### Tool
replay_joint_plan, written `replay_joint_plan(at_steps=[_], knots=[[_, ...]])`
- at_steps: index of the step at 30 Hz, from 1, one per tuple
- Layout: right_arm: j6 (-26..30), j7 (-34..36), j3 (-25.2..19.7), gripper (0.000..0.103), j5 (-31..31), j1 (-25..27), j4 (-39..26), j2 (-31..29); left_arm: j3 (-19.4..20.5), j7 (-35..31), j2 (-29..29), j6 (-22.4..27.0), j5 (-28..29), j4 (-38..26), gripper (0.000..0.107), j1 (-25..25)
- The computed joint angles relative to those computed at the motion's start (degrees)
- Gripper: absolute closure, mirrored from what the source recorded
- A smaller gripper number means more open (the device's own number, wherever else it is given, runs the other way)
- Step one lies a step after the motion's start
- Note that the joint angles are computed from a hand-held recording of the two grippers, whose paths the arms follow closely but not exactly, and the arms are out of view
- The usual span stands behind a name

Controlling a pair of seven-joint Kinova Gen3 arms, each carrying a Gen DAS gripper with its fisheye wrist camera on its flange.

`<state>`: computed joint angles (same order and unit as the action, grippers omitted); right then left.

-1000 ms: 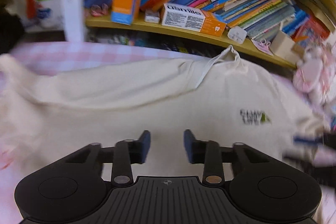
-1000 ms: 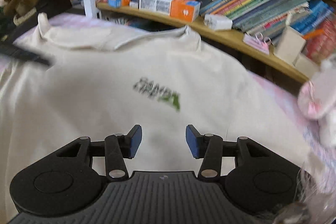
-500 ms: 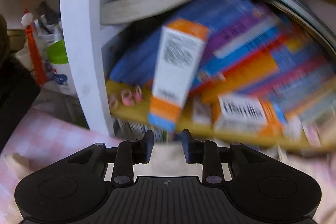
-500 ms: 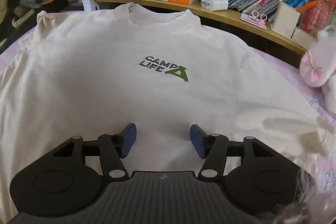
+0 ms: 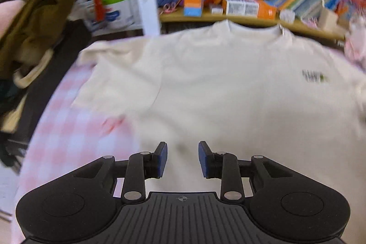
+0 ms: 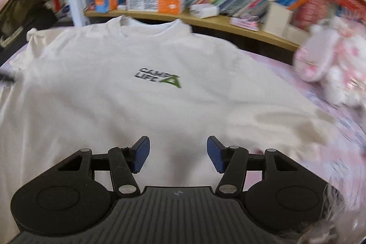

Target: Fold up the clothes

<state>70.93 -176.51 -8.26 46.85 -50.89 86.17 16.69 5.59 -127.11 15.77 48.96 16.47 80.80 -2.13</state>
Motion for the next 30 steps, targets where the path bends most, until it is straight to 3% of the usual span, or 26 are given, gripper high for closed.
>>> replay_joint_plan(at_steps=[3, 5, 10, 19, 25, 30], knots=[[6.34, -3.42, -0.87, 0.049, -1.17, -2.87, -0.12, -0.57, -0.05, -3.87, -3.97, -3.86, 3.60, 6.67, 0.057, -2.51], [9.71, -6.49, -1.73, 0.049, -2.45, -4.47, 0.20, -0.86, -0.63, -4.67, -4.75, -3.46, 4.37, 7.99, 0.054, -3.01], [15.34, -15.94, -3.99, 0.049, -5.73, -8.21, 0.62, -0.95, -1.99, -6.15, -5.62, 1.73, 8.93, 9.39, 0.053, -5.60], [21.72, -30.63, -6.42, 0.049, -9.75, -14.32, 0.08, -0.73, -4.26, -8.82, -7.40, 6.74, 15.46, 12.48, 0.053, -8.93], [22.87, -36.41, -7.45, 0.050, -10.67, -16.07, 0.56, -1.33, -5.61, -10.81, -7.94, 9.83, 16.70, 13.33, 0.053, -10.46], [20.17, -37.45, -8.14, 0.058, -9.92, -16.08, 1.33, -2.07, -6.38, -11.32, -8.53, 11.05, 17.91, 13.94, 0.053, -11.38]])
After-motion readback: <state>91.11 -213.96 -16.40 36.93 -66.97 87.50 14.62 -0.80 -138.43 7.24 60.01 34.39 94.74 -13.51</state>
